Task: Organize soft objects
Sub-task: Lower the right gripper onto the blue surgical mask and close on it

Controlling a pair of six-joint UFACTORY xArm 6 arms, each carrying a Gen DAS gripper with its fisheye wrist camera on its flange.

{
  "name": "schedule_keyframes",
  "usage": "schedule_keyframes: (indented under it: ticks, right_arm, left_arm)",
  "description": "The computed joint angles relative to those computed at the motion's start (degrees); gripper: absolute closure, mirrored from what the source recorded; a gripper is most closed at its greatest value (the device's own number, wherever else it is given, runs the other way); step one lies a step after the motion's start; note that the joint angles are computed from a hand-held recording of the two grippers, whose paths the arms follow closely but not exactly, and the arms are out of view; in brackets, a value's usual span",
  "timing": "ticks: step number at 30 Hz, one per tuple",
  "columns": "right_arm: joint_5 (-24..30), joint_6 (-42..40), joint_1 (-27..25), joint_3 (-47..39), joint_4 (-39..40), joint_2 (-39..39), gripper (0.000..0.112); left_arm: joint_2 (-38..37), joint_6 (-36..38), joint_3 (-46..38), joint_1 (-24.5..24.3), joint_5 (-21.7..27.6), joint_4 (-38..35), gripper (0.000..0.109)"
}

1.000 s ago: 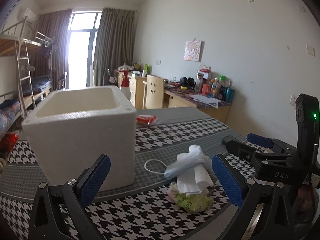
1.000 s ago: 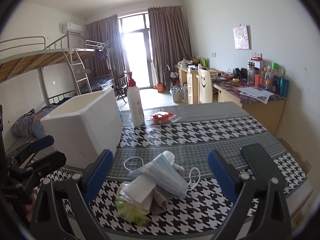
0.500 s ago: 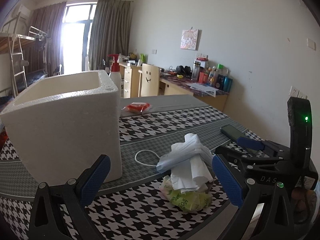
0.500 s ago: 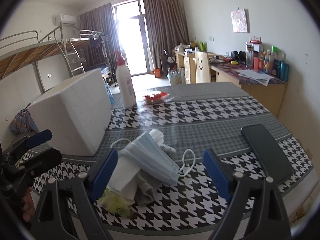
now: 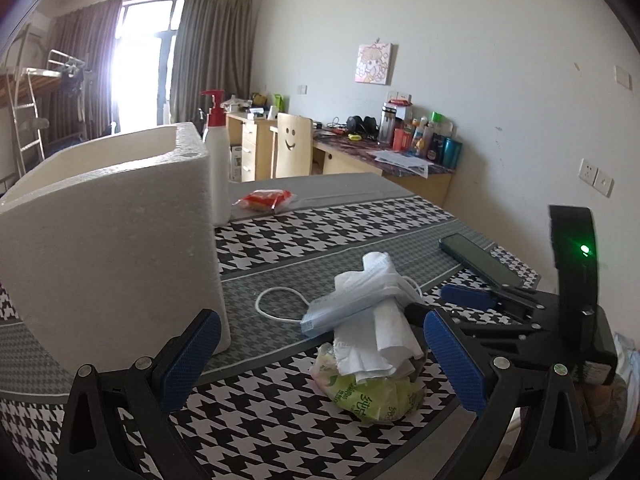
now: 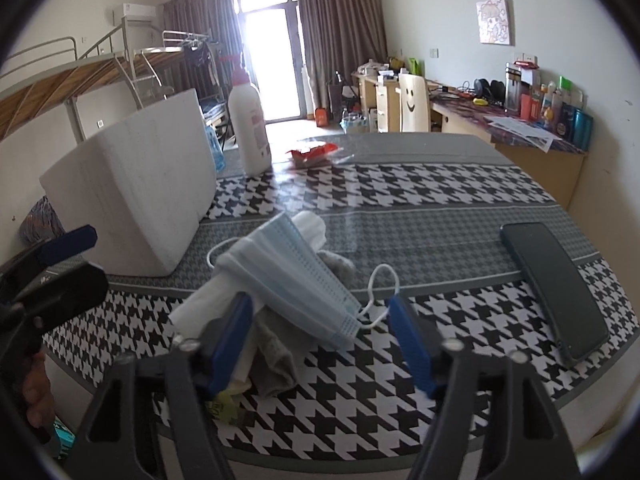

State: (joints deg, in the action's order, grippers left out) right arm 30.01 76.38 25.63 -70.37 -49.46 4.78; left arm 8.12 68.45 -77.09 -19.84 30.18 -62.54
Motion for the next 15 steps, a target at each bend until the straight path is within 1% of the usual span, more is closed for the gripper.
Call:
schedule_keyframes:
  ticks: [2,9,12,14,15]
  right_arm:
    - [-0.4,-0.3,-0.5,-0.1,0.6,0.3,0.053]
    - [-0.6,-2.5,-1.1,-1.2,0.6,1.8,0.053]
    - [-1.9,-3.2,-1.3,-1.6,0.0,2.3,0.053]
    - [-1.7,-5.1,-1.4,-2.3,1.6,3.1,0.054]
    - [-1.9,-5.9,-1.5,-2.6,2.3,3.4,0.056]
  left_arm:
    - [-0.1,0.2,0.2,-0.1,0.2,0.0,0.007]
    - [0.3,-1.7,0.2,-0.8,0.3,2.3,0.007]
    - [0.6,-2.1,0.1,-1.1,0.4,2.8,0.007]
    - [0.9,-2.5,-0.2,-1.1,0.5,3.1,0.007]
    - [0.9,-2.7,-0.3,-1.3,0.4,3.3,0.007]
